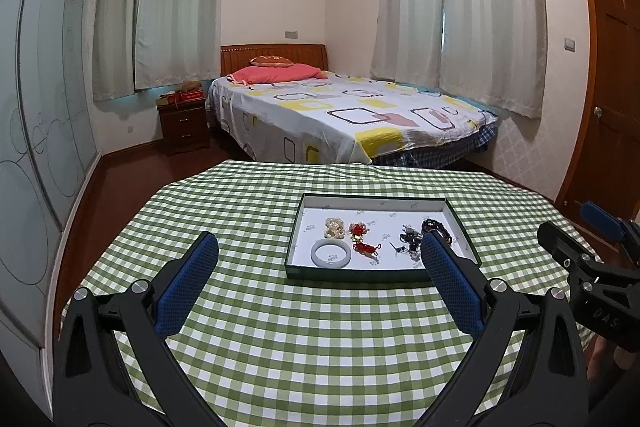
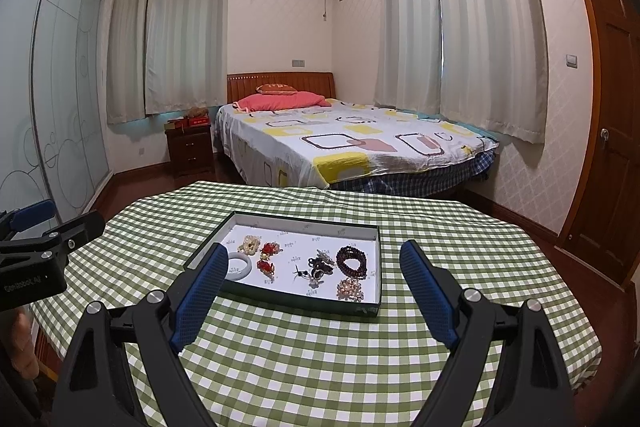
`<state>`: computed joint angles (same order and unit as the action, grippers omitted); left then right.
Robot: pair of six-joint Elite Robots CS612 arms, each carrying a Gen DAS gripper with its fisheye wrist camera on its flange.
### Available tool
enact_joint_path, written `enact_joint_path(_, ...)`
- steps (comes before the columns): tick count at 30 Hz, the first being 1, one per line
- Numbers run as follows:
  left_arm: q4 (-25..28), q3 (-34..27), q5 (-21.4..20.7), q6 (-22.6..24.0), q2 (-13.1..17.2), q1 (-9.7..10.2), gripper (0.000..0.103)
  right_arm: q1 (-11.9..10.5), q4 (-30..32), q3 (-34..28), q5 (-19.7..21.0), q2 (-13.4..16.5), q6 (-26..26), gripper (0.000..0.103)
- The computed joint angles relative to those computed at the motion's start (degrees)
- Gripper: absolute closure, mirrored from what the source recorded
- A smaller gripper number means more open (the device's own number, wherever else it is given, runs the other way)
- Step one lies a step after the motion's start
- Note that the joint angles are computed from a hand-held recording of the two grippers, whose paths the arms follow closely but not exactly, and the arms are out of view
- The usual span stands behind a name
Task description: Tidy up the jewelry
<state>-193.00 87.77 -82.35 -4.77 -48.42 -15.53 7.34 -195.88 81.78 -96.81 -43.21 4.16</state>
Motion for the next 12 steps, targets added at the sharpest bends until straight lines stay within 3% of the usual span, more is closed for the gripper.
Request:
enact_joint_path(7,0.46,-0.93,0.44,0.65,0.85,0.07,0.004,-0.17,0.70,-0.39,0.48,0.24,0.05,0.018)
enact_joint_path(12,4.93,-2.98,-0.92,-0.29,2.03,0.74,0.004,-0.44,2.23,-1.27,0.65,0.81,0.58,0.018)
